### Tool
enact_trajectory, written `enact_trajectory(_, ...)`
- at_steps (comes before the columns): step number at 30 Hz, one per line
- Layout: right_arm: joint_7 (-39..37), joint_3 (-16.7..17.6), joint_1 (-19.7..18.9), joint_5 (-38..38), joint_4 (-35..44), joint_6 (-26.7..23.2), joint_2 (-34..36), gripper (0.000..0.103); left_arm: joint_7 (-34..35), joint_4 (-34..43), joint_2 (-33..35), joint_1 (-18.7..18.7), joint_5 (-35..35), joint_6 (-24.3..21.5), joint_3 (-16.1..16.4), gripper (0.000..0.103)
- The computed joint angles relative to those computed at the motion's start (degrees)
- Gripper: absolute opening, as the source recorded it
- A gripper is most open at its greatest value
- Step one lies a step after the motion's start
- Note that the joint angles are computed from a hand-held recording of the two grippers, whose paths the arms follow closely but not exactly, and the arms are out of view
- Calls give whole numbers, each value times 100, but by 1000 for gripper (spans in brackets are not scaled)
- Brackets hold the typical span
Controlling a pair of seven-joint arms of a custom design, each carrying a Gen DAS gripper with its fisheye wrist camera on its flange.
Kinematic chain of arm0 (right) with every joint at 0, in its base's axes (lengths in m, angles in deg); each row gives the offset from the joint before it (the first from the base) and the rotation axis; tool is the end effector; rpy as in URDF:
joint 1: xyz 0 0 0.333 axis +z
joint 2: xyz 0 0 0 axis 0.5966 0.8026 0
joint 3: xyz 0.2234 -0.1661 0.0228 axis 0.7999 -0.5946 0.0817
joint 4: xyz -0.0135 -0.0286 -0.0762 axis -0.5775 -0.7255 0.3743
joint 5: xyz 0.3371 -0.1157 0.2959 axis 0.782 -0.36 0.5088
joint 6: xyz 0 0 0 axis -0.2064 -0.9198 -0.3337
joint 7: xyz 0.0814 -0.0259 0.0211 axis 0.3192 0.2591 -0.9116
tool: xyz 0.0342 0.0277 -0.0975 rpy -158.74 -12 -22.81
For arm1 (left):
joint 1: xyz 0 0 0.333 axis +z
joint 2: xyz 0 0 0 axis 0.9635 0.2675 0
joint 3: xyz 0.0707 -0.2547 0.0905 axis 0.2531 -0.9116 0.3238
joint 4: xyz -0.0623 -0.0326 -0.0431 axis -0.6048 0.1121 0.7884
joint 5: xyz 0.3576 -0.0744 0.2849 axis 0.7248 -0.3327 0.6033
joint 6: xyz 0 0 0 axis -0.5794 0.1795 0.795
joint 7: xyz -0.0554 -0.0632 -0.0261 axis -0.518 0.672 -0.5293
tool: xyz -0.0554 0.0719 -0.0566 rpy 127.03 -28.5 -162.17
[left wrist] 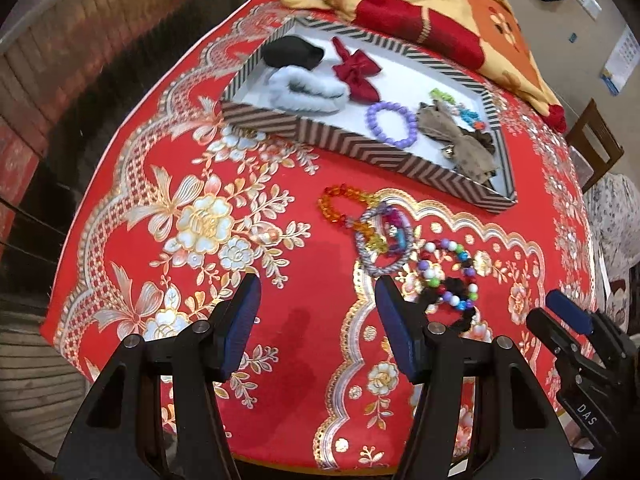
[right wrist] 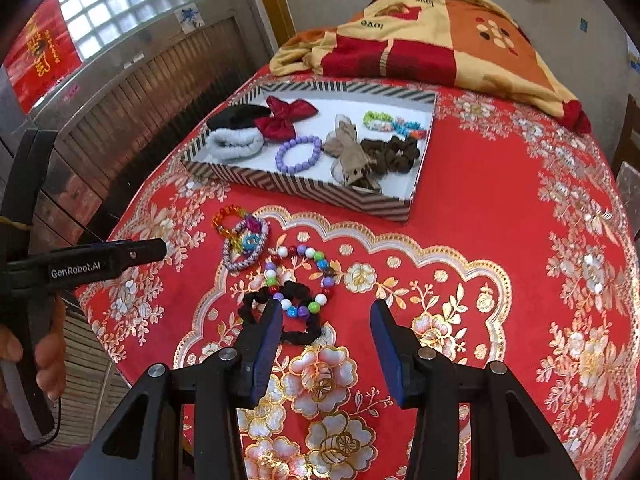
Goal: Organize jewelry
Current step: 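Grasp the amber bead bracelet with the left tool while the right tool grasps the white-green-red bead bracelet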
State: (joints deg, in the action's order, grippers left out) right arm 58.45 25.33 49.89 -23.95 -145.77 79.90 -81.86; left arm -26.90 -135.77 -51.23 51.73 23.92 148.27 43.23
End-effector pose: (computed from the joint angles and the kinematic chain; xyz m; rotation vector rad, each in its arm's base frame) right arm 0.6377 0.1770 0.3942 -2.1434 1.3918 -0.2775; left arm 0.6205 -0.4132 0.4292 -2.3523 1.6864 -0.4532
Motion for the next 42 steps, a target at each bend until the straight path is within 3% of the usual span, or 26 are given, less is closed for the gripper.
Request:
enact_trajectory(11, 167, 9, 2, -215, 480, -240, 477, 43, 37, 407, 479, 230, -490, 128, 62, 59)
enact_trajectory(20, 304, -24, 53, -818, 1190, -284, 1199, 43, 347, 1569, 1372, 141, -439, -513, 211, 59)
enact_trajectory(28, 373, -65, 176, -1322, 1750, -444, 1748, 43, 544, 2030, 1749, 85, -413, -764, 290, 59)
enact_trajectory(33, 453, -146, 286, -1735, 1861, -299, 1894, 30, 755, 2407, 2016, -35, -254, -928, 357, 59)
enact_trajectory(35, 368, -118, 263, -1759, 1857, -222, 1907, 26, 846, 2595, 2159, -142, -105, -918, 416, 49)
enact_trajectory(37, 283, -86, 229, -1711, 1839, -148, 1911, 16, 935, 2627, 2189, -188, -7, -872, 451, 25)
enact_trajectory(39, 263, -65, 192, -1628, 1885, -183, 1935, 8, 1025, 2517, 2131, -94, -152, -672, 375, 10)
enact_trajectory(42, 107, 34, 70, -1313, 1831, -178, 1846, 8, 1116, 2221, 1932, 91, -490, -329, 248, 9)
